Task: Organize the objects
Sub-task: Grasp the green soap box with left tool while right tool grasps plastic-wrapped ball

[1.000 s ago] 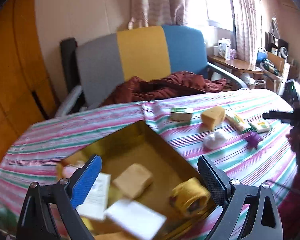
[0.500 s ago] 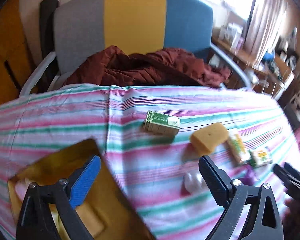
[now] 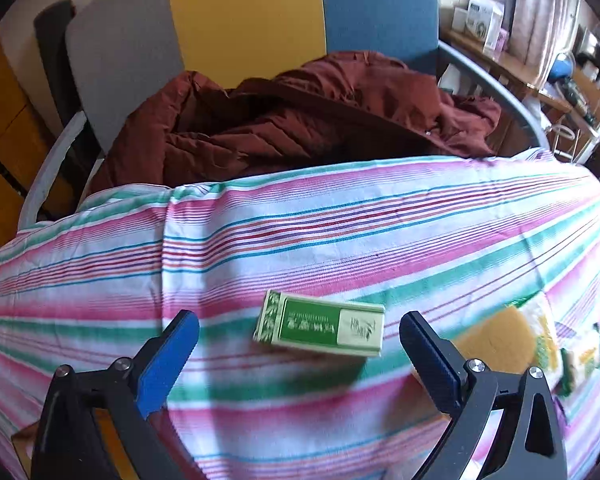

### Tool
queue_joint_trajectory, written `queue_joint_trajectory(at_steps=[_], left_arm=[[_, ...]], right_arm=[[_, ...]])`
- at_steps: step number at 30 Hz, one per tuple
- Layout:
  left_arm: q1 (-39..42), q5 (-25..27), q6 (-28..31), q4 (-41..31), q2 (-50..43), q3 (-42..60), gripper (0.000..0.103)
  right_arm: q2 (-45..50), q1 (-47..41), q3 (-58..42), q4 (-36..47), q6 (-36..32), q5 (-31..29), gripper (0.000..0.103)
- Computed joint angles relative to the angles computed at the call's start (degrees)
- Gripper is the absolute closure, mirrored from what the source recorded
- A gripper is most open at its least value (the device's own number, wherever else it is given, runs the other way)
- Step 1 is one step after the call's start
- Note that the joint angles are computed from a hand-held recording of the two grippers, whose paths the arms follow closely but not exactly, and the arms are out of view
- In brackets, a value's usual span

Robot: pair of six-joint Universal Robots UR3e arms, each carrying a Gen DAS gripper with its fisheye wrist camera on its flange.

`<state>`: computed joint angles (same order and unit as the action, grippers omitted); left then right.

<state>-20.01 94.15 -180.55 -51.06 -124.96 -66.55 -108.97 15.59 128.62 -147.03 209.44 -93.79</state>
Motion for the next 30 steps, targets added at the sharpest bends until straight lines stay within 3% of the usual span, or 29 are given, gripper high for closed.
queue_joint_trajectory(at_steps=[5, 8, 12, 15, 19, 25, 30], left_arm=[[-0.9, 1.6, 1.7, -2.0, -4.4, 4.2, 0.002], [-0.4, 0.4, 3.8, -1.2, -4.8, 3.7, 0.03], [-0.2, -1.3, 5.3, 2.0, -0.8, -2.4, 0.032], [0.2, -2.4, 5.7, 6.5, 5.3, -10.2, 0.032], [2.8, -7.2, 4.7, 7.1, 14.8, -18.0, 0.032], [10.1, -17.7, 4.1, 4.4, 33.0, -30.0, 0.032], [18.5, -24.7, 8.8, -1.8, 49.3, -39.2, 0.031]], right_arm=[[-0.4, -0.4, 0.2, 0.4, 0.1, 0.2, 0.0], [-0.3, -0.6, 0.2, 0.7, 0.2, 0.0, 0.0], [0.6, 0.2, -0.4, 0.6, 0.2, -1.1, 0.001], [1.0, 0.7, -0.7, 0.5, 0.1, -1.7, 0.001], [2.1, 1.6, -1.2, 0.4, -0.3, -1.8, 0.002], [10.2, 7.9, -7.4, 0.4, -3.5, -1.8, 0.003], [22.6, 15.6, -19.4, 1.4, -5.9, -3.7, 0.004]])
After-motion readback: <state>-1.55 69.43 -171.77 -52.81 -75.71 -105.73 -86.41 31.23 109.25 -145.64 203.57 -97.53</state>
